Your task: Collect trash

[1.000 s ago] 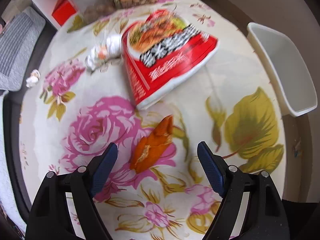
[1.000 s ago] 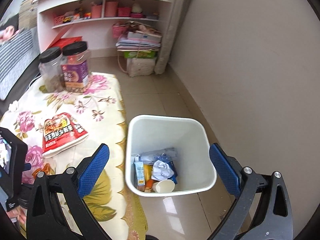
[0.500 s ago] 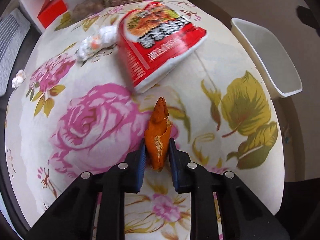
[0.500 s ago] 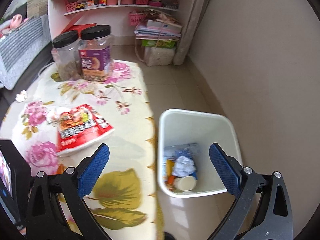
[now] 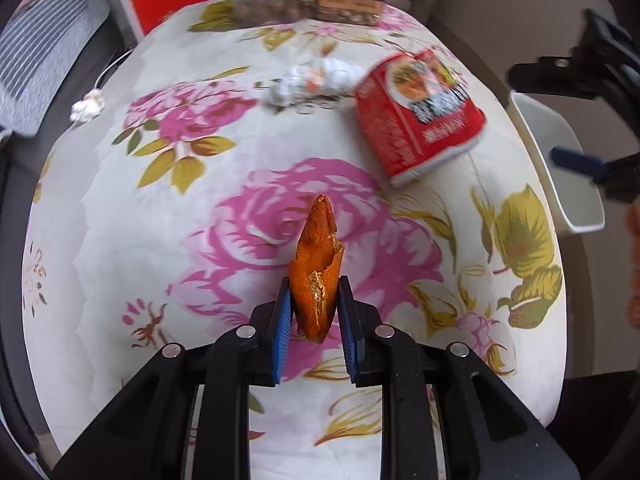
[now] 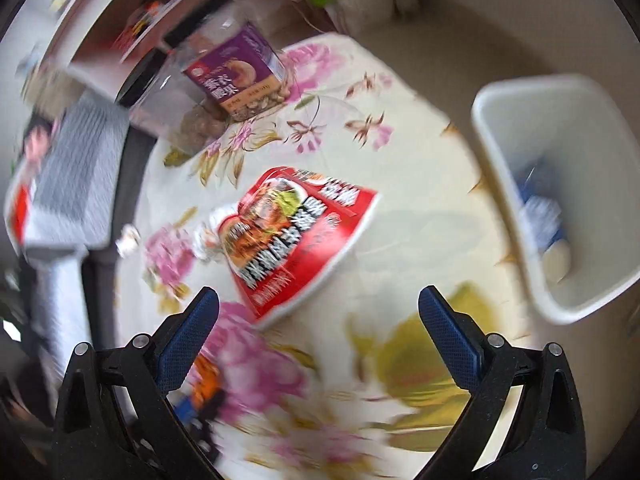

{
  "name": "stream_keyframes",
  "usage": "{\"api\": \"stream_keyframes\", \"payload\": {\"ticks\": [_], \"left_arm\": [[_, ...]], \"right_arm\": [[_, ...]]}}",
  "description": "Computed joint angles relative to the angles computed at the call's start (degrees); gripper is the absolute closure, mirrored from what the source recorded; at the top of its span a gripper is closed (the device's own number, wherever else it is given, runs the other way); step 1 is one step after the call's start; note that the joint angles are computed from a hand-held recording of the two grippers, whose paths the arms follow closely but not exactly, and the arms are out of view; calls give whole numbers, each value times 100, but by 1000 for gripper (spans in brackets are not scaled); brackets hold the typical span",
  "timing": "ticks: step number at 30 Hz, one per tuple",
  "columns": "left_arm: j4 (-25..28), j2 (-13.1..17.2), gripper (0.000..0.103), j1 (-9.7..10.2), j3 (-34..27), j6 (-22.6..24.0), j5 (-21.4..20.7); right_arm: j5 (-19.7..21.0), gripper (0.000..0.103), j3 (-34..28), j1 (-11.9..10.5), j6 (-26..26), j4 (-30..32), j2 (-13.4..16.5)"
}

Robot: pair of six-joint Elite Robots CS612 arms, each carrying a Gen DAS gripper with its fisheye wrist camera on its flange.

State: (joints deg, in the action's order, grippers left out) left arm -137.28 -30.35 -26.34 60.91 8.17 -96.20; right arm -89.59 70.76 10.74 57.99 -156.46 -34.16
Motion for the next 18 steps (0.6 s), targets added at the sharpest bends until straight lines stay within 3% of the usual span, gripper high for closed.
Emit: {"api": "stream_keyframes", "payload": {"ticks": [2,5,11,14,18], "left_arm": [[-10,-12,80,31,-17,-143,-34],[-44,-2,80,87,-81,-315,-110],[-85,54,80,164,-248,-450,-270],[-24,91,80,194,-342,-514,-354],[65,164,80,213,-473,-526,-406]], "right_arm": [[-335,7,-208,62,247,103,116],[-1031,7,-627,187,-17,558,267],[-1785,7,-1669,425,-1869,1609,711],[-1969,7,-2081,459,-2452,2026,940],[-1763,7,-2388,380,-2604,2455,1145]]}}
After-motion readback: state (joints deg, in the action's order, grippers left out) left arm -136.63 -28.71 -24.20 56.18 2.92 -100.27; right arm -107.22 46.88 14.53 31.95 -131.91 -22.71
